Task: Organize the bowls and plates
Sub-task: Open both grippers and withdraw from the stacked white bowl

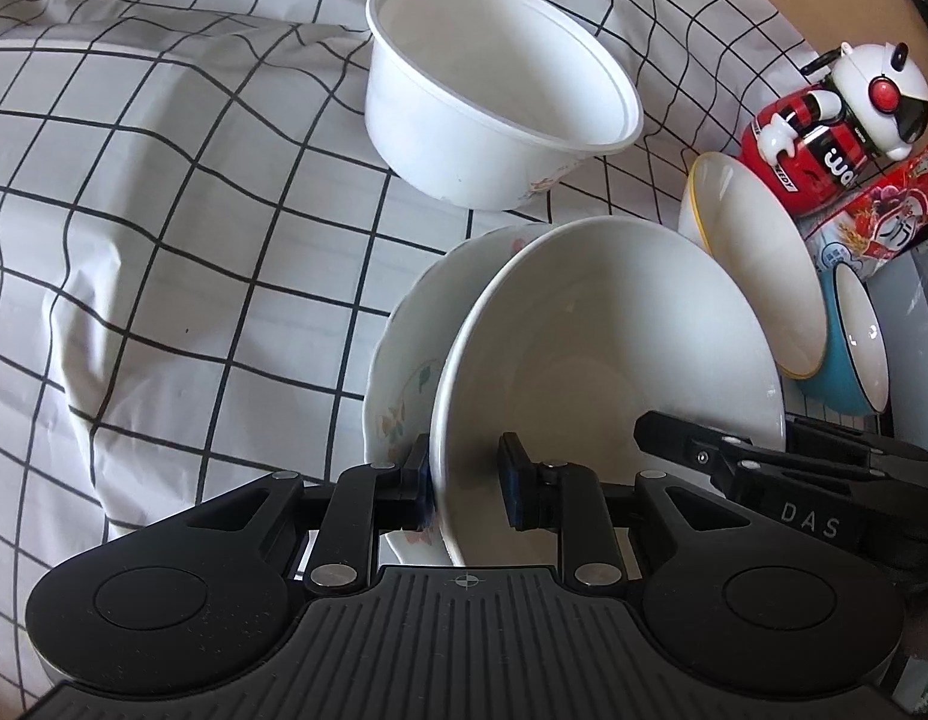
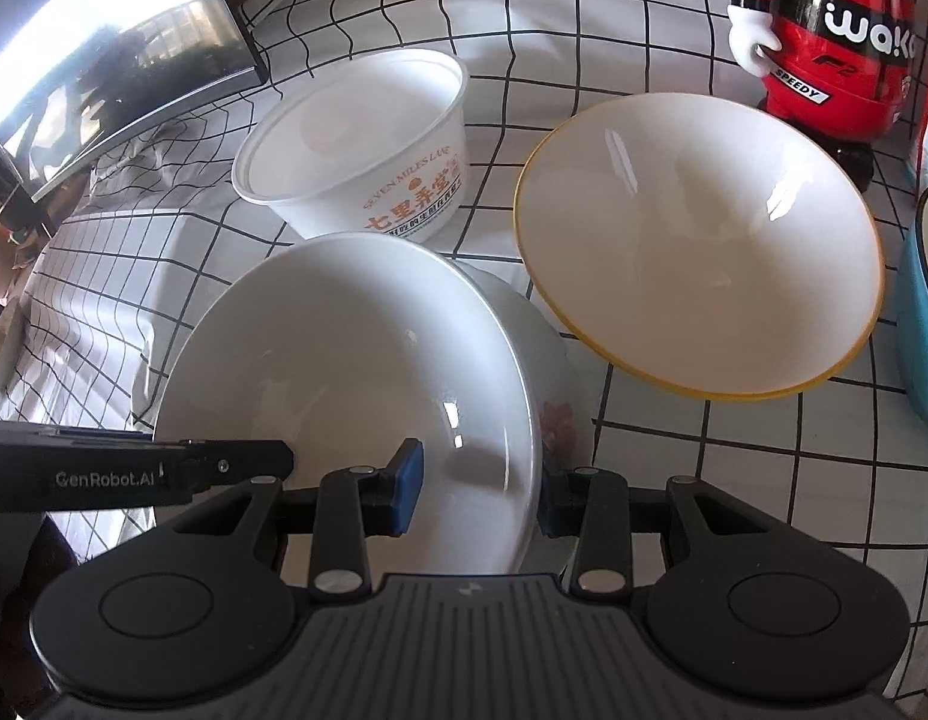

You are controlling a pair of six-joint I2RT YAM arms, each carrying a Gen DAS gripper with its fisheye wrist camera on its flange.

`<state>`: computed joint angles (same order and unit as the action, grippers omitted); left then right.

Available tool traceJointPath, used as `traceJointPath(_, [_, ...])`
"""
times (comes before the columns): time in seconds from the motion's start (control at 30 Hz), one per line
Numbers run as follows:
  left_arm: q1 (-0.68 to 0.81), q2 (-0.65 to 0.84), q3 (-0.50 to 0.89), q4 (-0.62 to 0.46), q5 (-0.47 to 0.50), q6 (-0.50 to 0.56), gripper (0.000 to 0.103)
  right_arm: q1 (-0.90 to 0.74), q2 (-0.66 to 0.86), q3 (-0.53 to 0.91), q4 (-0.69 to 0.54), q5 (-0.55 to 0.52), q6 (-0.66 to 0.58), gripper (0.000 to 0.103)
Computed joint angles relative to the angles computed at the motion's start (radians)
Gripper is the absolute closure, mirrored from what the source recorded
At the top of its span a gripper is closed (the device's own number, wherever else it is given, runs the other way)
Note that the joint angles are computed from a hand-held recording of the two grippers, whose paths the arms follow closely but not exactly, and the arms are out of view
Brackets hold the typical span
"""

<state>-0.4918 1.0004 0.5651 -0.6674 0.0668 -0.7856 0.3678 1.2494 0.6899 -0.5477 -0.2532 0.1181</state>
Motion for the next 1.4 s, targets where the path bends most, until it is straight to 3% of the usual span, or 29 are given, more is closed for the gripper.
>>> traceJointPath(0.67, [0.040, -0.043, -0.004, -0.036, 0.036, 0.063, 0.081, 0.015, -0.026, -0.010, -0.029, 0.007, -0.023, 0.065])
traceJointPath(1.0, [0.010, -0.086, 0.007, -0.073, -0.037, 0.095, 0.081, 0.022, -0.118, 0.002, -0.076, 0.045, -0.050, 0.064])
traceJointPath(1.23, [-0.016, -0.152, 0.041, -0.121, -0.159, 0.080, 0.082, -0.004, -0.221, -0.066, -0.082, 0.047, -0.043, 0.064])
traceJointPath(1.4, [-0.192, -0.190, 0.082, -0.134, -0.360, 0.000, 0.081, -0.124, -0.389, -0.120, -0.133, 0.012, -0.113, 0.060])
